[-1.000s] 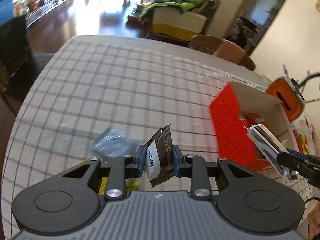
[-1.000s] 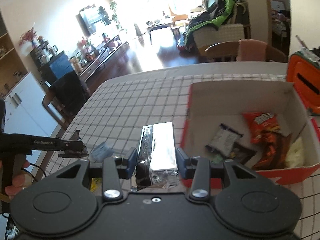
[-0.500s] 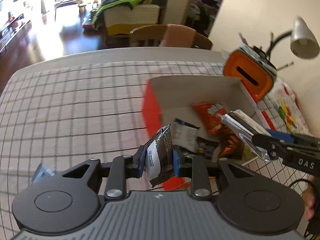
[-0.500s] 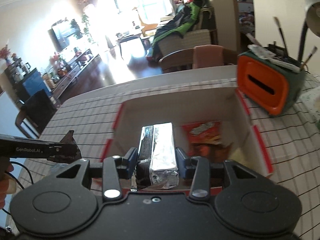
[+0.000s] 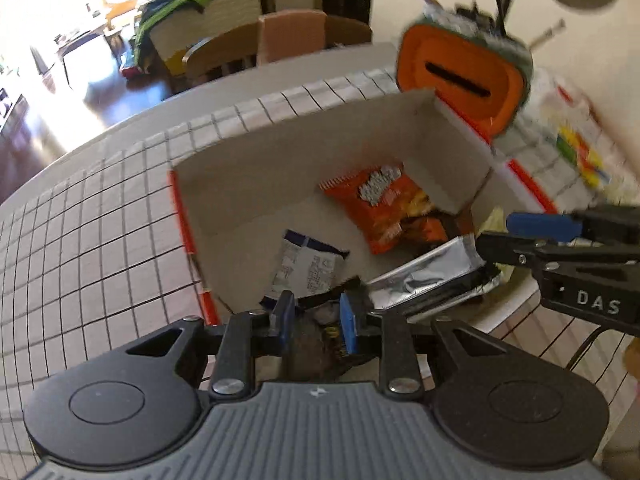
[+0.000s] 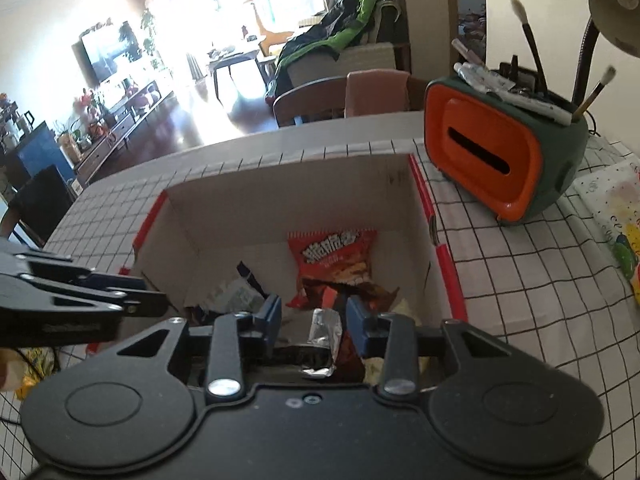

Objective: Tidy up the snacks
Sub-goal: 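Lower both snacks into the box and open both grippers, then move both grippers back toward the blue packet and yellow candy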

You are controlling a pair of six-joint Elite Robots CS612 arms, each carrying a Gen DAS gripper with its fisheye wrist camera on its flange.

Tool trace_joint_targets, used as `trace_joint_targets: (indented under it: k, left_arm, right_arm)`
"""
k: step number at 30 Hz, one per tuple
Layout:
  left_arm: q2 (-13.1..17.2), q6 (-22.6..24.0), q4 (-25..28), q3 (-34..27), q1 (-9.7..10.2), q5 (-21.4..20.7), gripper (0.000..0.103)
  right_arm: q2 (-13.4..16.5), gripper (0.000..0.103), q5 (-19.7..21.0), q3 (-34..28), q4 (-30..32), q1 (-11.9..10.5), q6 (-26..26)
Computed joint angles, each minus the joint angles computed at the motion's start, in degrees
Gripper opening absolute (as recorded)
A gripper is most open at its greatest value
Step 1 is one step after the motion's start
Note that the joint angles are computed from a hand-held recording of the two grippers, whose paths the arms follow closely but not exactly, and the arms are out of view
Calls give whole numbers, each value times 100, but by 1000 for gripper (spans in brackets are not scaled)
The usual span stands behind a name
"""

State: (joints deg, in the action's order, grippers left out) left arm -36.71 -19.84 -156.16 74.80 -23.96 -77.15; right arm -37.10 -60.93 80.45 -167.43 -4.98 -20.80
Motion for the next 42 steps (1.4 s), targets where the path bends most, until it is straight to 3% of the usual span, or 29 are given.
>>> trace_joint_targets:
  k: [9,30,33,37,42]
  left_arm:
    - [19,-4,168,-18,-20,0,25]
    - [-634,-298,-1026,1143,33,297,27]
    - [-752,-379,-1220,1380,63,365,31]
    - [-920,-518,-1578,1750,115,413,53]
    - [-1122,-574,-1941,2185,157,591,56]
  right_arm:
    - [20,37,203,-48,263,-63,-136]
    - [-401,39,577,498,70,89,-504]
    - [-457,39,665,586,59,144,-541]
    - [-510,40,702,683,67,232,-562]
    - [-555,41,721,777,91,345,-628]
